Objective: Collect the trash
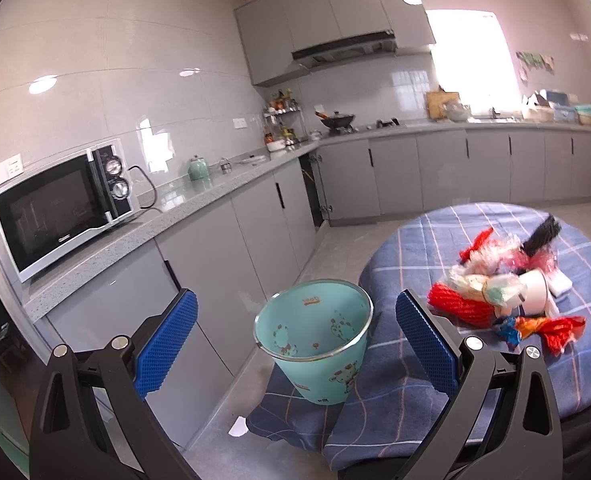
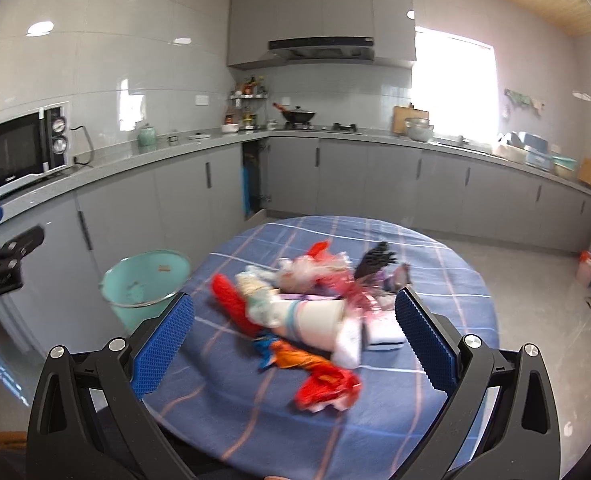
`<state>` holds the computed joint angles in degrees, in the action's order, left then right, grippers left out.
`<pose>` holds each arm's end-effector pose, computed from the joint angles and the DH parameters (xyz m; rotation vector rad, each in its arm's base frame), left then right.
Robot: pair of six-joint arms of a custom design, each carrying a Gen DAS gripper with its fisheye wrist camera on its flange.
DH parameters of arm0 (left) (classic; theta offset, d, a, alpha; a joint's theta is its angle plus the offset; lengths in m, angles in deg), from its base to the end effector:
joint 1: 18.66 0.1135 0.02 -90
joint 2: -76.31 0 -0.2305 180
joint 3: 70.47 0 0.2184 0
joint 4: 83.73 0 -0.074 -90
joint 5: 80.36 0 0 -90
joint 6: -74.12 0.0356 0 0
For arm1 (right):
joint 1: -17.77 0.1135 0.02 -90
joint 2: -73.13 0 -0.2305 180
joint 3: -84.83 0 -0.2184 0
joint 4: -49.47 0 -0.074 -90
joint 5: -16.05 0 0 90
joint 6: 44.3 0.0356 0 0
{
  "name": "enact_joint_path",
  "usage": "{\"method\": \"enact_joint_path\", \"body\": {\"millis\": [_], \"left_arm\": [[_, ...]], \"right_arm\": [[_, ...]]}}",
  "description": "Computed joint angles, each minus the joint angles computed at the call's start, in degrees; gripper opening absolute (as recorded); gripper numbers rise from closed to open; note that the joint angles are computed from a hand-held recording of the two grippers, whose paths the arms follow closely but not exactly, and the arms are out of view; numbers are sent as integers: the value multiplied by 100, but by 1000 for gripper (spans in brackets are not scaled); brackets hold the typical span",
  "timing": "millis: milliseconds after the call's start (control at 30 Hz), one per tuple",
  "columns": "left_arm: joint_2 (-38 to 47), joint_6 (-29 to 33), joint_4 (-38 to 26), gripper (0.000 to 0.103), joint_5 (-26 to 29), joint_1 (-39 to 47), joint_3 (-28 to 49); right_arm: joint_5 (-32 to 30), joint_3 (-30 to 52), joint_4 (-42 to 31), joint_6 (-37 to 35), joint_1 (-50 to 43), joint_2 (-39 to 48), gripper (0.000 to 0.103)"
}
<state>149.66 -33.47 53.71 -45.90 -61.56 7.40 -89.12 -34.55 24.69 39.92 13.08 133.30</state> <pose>0.2001 -0.1458 0.2935 -0.0590 1.9463 0.3950 0.2225 -0.0089 0.2705 -0.1885 1.9736 0.1456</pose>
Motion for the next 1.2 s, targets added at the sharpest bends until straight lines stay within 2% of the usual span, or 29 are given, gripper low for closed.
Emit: {"method": "enact_joint_path", "body": {"millis": [133, 333, 533, 733, 867, 1200], "left_arm": [[583, 247, 408, 98, 231, 100, 49], [1391, 443, 939, 98, 585, 217, 275], [2340, 709, 1497, 98, 640, 172, 909], [3093, 779, 1684, 98, 838, -32, 1703], [3774, 766, 1533, 98, 909, -160, 2469], [5490, 549, 520, 98, 1278, -200, 4640]], "right_arm": [[76, 47, 517, -79, -382, 742, 99], [174, -146, 1232, -243, -583, 1373, 99], [383, -333, 1940, -322, -681, 1862, 98], [442, -311, 2332, -365, -955, 2234, 98], [355, -374, 2626, -353, -1191, 2395, 98], [239, -127, 3018, -163, -1467, 3022, 98]]}}
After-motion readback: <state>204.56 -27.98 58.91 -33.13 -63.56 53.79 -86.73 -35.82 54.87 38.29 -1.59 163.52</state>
